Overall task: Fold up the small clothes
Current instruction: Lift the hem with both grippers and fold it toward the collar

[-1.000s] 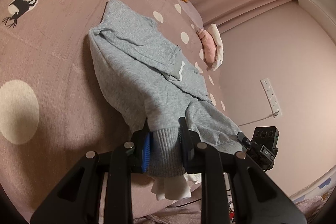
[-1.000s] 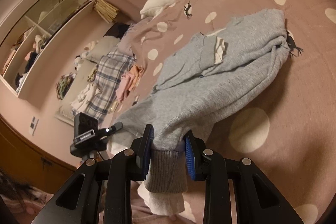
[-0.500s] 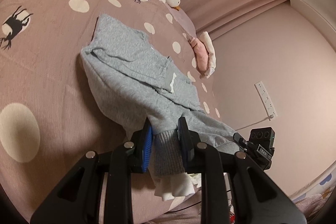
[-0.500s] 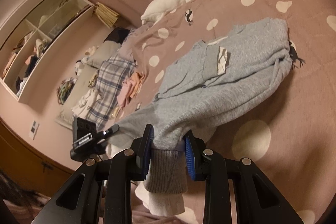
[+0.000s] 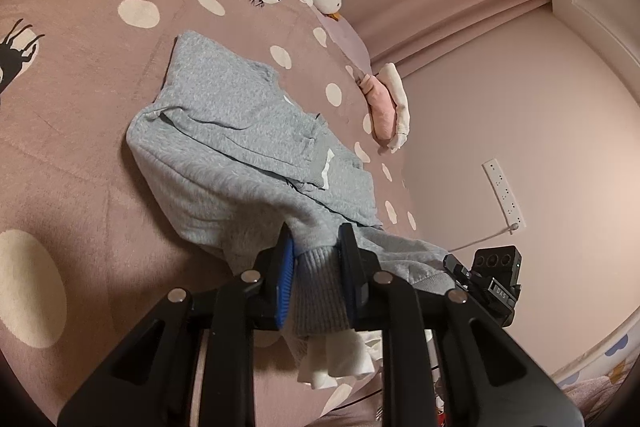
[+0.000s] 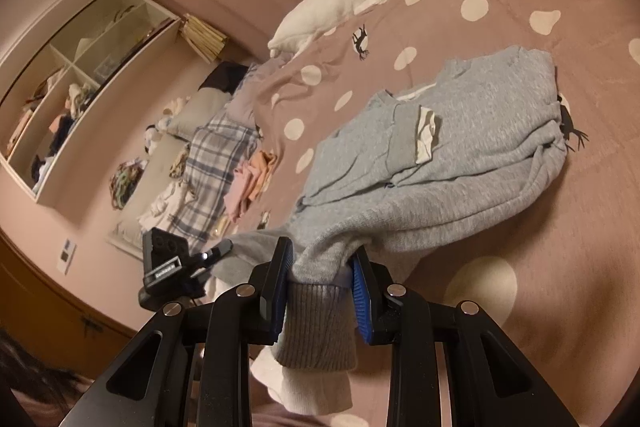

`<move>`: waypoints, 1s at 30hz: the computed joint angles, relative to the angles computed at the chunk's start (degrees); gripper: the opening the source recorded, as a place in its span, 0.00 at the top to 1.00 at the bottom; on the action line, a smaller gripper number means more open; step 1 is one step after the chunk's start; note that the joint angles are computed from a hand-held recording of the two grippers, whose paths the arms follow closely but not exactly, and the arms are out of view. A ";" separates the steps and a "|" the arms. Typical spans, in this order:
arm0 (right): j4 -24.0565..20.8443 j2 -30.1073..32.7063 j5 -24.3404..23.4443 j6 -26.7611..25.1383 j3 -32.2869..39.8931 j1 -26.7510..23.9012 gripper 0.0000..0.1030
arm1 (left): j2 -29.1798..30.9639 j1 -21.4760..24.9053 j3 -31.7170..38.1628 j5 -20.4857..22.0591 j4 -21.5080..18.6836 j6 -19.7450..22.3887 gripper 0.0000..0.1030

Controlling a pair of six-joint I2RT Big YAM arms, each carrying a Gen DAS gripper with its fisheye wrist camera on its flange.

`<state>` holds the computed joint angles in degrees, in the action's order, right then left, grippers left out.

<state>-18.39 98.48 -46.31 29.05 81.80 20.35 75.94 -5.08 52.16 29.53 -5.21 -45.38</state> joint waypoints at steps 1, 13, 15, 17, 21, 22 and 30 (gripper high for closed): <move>0.11 0.13 0.31 0.09 0.15 0.05 0.71 | 0.12 0.11 0.01 0.17 -0.04 -0.18 0.80; 3.30 0.41 -1.02 3.36 -1.39 -0.99 0.71 | 0.59 0.16 0.49 1.24 0.87 -2.93 0.80; 4.80 0.33 -1.35 4.19 -1.59 -1.19 0.71 | 1.24 0.33 1.36 1.46 1.15 -3.28 0.81; 6.35 0.48 -1.37 5.30 -1.39 -1.50 0.71 | 2.01 0.29 3.22 1.10 0.28 -2.30 0.81; 10.57 1.52 -1.16 9.00 -0.42 -2.29 0.71 | 4.04 0.40 7.54 0.02 -0.54 -0.13 0.81; 11.82 1.86 -0.95 10.18 -0.10 -2.54 0.71 | 4.90 0.63 8.78 0.04 -0.31 -0.12 0.81; 16.87 6.76 2.27 16.80 6.46 -4.28 0.71 | 13.34 3.48 18.56 1.60 1.17 -3.13 0.81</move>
<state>-1.52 105.24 -44.04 45.85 88.26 16.07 89.29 -1.59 70.71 31.12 -4.04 -48.52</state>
